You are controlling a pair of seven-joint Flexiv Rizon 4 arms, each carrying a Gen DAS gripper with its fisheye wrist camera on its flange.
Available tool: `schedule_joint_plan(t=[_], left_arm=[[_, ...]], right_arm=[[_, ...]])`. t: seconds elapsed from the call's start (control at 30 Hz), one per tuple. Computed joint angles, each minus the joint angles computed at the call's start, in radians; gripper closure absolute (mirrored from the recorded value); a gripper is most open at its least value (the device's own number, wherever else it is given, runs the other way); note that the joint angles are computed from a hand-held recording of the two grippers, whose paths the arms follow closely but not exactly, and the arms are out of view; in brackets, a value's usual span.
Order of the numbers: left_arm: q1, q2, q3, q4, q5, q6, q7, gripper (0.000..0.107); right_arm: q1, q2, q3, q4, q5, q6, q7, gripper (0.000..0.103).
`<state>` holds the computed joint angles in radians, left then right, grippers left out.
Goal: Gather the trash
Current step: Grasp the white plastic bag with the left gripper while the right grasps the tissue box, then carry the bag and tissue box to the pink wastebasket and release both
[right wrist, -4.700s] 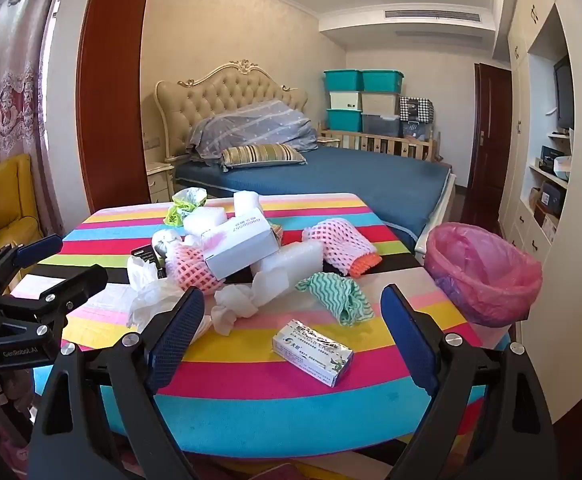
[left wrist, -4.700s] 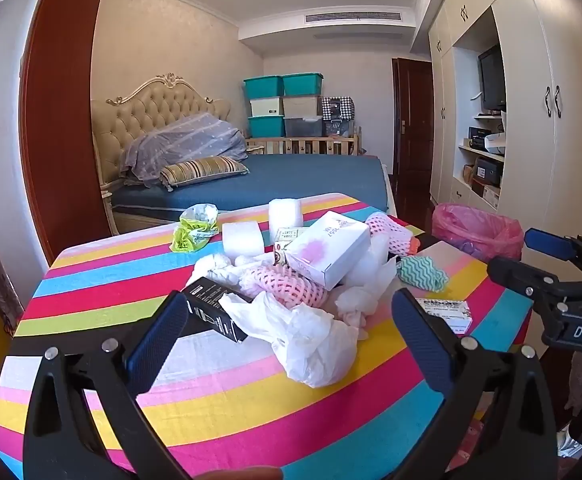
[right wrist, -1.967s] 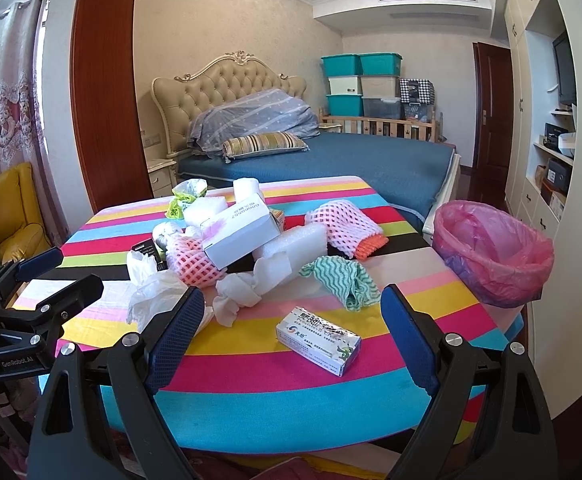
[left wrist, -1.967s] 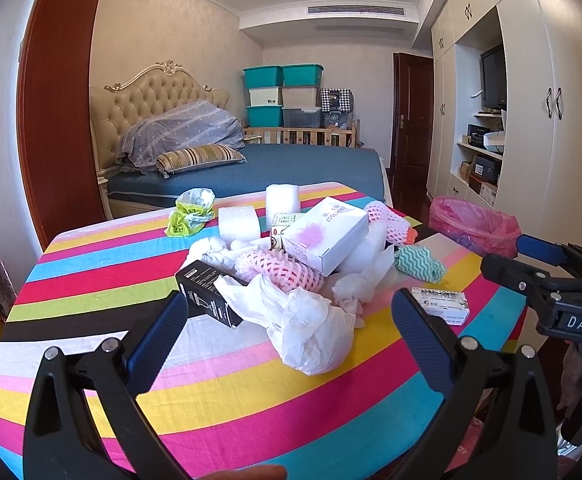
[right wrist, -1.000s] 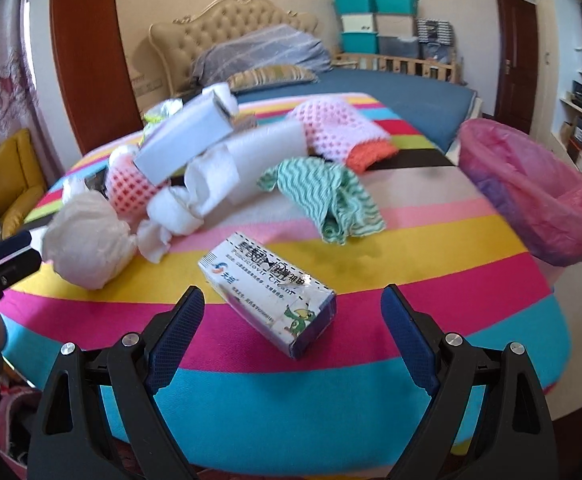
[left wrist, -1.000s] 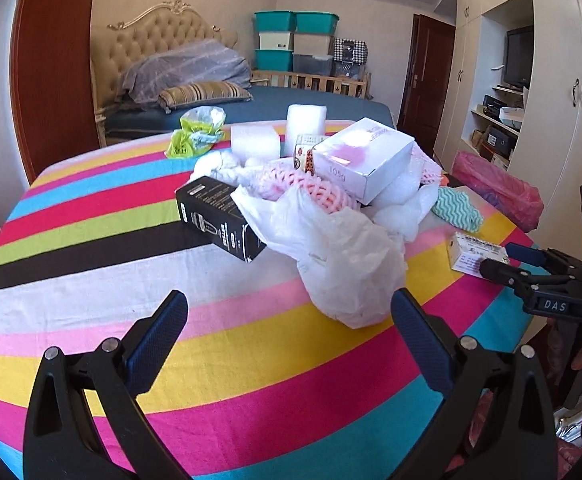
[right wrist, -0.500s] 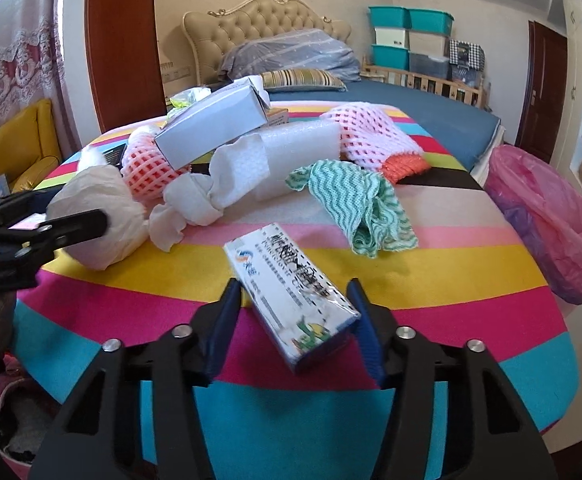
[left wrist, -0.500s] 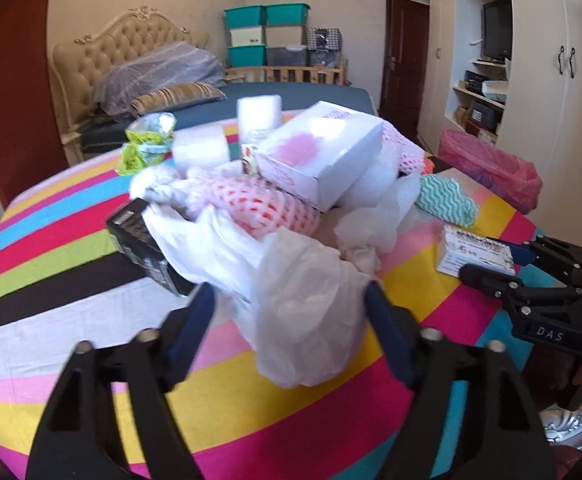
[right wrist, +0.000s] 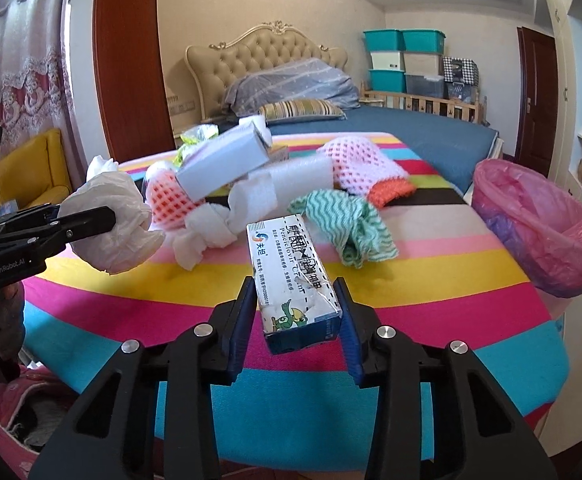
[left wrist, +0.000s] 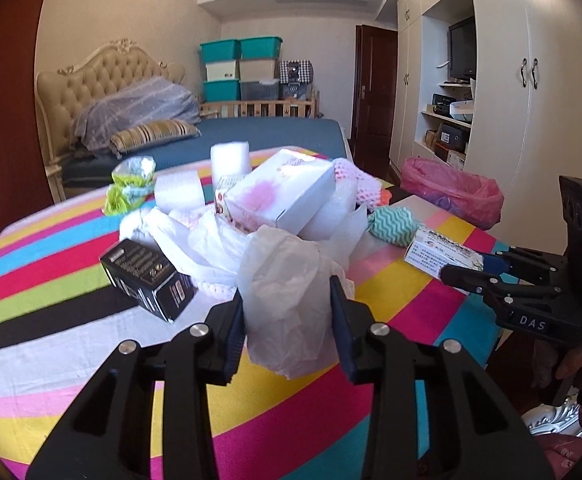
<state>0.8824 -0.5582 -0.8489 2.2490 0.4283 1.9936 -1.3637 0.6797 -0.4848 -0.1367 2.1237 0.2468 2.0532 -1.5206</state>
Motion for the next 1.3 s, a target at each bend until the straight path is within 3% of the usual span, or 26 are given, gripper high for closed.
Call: schedule_joint_plan(t=[0.2,0.4,0.57,0.83,1.1,1.3], left_arm=[[-0.027,0.019,-0.009,-0.018,0.021,0.004,0.004,0.070],[-0.048,-0.037,-0.097,-0.089,-0.014,-0.065,0.071,0.070],[-0.136,-0.093,-0.130,-0.173,-0.079,-0.131,0.166,0.070],[-0.340,-0.199,-0.130,-0.375,-0.222,-0.284,0.320,0.070],[-0.616,-0.285,-0.030,-0.672,-0.377,-0.441,0.446,0.070],[-0.842,-0.360,0.129,-0.945,-0.494,-0.574,0.480,0.070]], right_arm=[[0.035,0.023,-0.048,0.013,0.081,0.033,-0.019,0.065],[0.040,0.037,-0.092,0.012,0.161,0.033,-0.043,0.065],[0.054,0.044,-0.161,0.002,0.220,0.015,-0.050,0.064],[0.055,0.023,-0.300,-0.028,0.243,-0.043,-0.005,0.064],[-0.097,-0.045,-0.305,-0.119,0.135,-0.084,0.127,0.064],[-0.139,-0.103,-0.341,-0.174,0.066,-0.105,0.195,0.064]])
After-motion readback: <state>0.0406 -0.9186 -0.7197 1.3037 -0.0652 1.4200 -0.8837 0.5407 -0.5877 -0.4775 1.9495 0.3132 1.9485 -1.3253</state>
